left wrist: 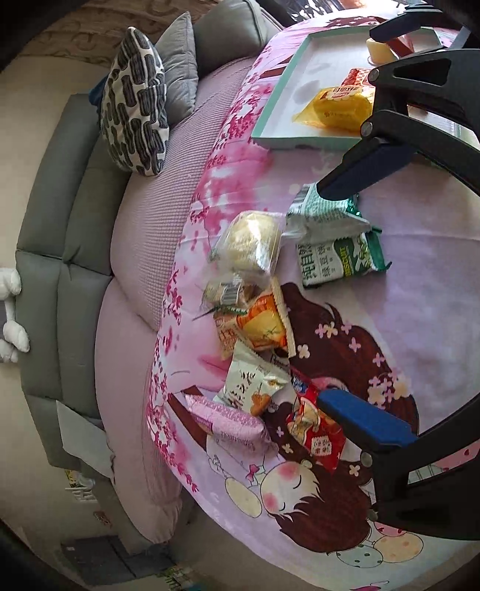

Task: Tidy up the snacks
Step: 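Move both grippers back toward the snack pile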

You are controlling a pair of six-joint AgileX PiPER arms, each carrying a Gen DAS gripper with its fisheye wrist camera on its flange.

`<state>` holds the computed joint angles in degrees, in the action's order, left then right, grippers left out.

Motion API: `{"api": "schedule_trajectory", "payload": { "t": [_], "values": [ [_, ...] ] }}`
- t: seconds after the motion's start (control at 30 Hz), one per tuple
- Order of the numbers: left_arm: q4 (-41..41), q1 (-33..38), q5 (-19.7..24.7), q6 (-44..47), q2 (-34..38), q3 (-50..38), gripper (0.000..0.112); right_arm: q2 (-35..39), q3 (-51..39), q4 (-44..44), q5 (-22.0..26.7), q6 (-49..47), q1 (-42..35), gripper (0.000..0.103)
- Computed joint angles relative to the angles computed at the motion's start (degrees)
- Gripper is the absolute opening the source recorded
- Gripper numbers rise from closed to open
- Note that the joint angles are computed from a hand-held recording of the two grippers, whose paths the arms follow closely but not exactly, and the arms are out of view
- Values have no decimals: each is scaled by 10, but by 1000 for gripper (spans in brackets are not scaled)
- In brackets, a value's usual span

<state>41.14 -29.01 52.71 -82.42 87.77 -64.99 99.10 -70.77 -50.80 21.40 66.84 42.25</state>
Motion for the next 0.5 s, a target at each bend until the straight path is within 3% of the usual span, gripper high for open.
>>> {"api": "schedule_trajectory", "payload": {
  "t": [0.13,0.5],
  "values": [
    [24,22,1,-26,-43,41,102,21,-23,16,1,-17,21,103],
    [-2,133,-79,25,-128,128,102,92,-109,65,9,-59,65,103]
  ]
}}
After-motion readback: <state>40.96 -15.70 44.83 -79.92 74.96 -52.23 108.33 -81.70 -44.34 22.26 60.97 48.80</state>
